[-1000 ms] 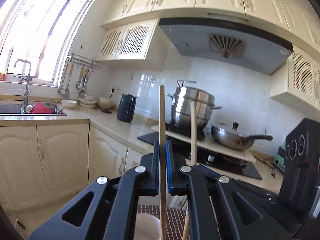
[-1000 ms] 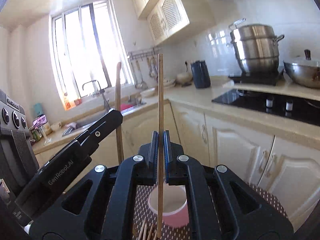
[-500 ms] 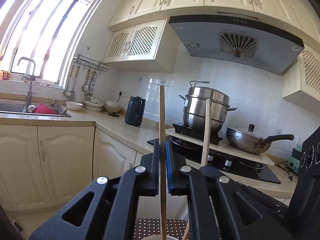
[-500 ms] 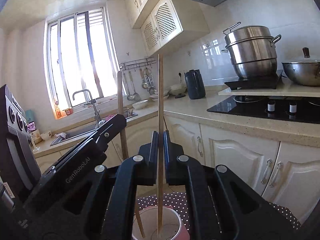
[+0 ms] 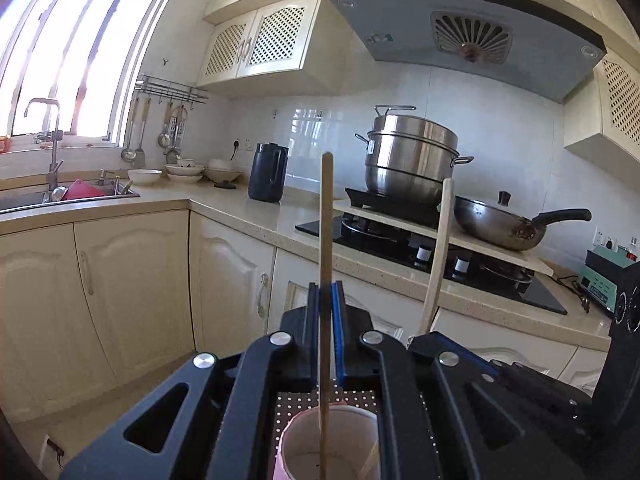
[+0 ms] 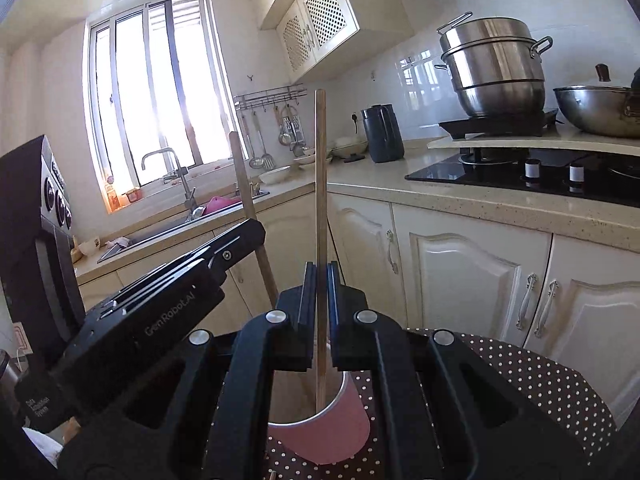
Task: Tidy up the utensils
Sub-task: 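Open both grippers to drop the chopsticks into the pink cup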
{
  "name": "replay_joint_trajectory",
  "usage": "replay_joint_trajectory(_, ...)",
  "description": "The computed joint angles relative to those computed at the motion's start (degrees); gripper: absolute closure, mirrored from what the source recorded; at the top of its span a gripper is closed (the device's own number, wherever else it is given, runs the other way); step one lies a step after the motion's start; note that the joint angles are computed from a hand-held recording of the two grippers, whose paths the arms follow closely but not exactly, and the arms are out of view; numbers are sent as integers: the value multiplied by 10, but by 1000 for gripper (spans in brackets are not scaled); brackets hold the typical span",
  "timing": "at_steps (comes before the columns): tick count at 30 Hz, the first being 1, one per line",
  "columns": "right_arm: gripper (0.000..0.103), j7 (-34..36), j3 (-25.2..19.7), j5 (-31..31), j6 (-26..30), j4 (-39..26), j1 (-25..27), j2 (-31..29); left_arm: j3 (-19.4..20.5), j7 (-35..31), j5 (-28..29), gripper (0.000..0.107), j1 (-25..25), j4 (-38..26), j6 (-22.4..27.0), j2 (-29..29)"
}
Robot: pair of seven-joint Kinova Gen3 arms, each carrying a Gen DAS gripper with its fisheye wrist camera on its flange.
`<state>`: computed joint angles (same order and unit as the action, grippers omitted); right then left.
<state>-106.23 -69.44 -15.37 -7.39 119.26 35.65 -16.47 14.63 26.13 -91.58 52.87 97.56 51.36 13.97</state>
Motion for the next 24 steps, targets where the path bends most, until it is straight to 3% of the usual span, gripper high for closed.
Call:
replay_joint_trajectory(2, 97, -6, 3, -6, 1, 6, -3, -7, 3, -21, 17, 95, 1, 0, 1, -4)
replay_joint_trajectory(3, 97, -10, 7, -8, 2, 9, -8, -9, 4, -27, 23, 78, 3, 0, 5, -5)
replay_joint_trajectory(6, 96, -21, 18, -13, 5, 16, -22, -12, 7, -36, 31, 61, 7, 9, 12, -13)
replay_joint_trajectory(12, 95, -48, 46, -13, 30, 15, -52, -22, 14, -96, 90, 54, 2, 8, 7, -30)
replay_joint_trajectory(16, 89, -74, 64, 2, 59, 6, -68, -42, 21, -103, 101, 50, 6, 15, 19, -44)
replay_joint_trajectory(19, 71, -96, 85, 17, 78, 4, -86, -62, 30, -105, 112, 49, 8, 17, 38, -55)
replay_joint_trajectory(21, 53, -113, 98, 24, 80, 9, -97, -76, 35, -106, 122, 47, 7, 19, 45, -65)
replay_joint_trajectory(24, 53, -127, 122, 41, 94, 9, -127, -90, 49, -118, 125, 44, 12, 19, 66, -73)
